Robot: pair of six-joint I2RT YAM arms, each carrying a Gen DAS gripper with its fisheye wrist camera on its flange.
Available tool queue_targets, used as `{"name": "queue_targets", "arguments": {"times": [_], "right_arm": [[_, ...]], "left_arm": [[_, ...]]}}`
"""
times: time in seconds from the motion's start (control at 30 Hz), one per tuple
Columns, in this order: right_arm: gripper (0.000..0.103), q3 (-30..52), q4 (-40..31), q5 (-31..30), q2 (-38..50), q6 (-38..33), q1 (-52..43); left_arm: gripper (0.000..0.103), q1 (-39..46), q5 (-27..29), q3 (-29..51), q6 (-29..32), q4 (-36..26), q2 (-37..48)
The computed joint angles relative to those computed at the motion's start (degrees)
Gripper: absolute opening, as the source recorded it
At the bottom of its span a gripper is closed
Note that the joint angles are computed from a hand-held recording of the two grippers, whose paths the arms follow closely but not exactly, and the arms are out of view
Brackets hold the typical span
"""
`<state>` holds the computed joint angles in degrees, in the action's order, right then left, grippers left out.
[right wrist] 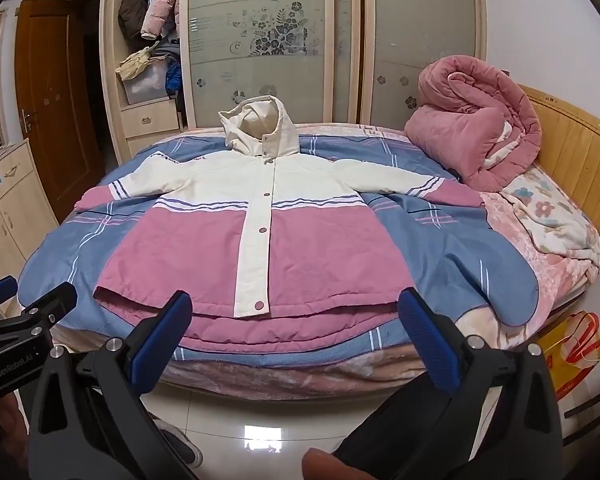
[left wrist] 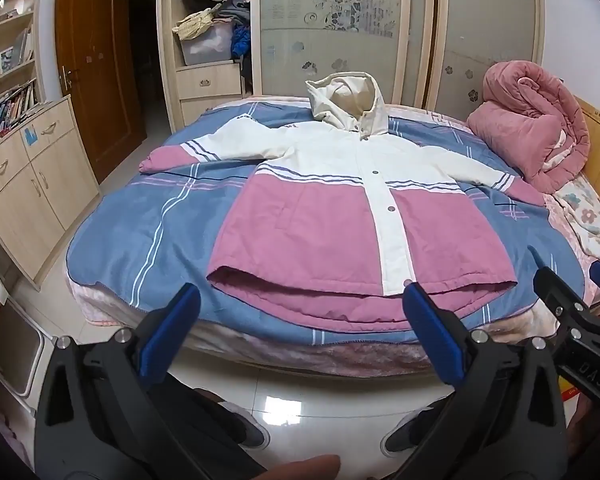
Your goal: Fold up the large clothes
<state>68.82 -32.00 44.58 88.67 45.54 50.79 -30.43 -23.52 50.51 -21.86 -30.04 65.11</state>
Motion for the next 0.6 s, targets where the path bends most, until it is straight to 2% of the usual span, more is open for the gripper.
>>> {"name": "queue_targets", "arguments": {"times": [0.6], "right_arm": [[0.102, -0.46, 1.78, 0.14, 1.68, 0.17, -0.24]], "left_arm": [[0.101, 0.69, 0.44, -0.13, 0.83, 0.63, 0.69]]}}
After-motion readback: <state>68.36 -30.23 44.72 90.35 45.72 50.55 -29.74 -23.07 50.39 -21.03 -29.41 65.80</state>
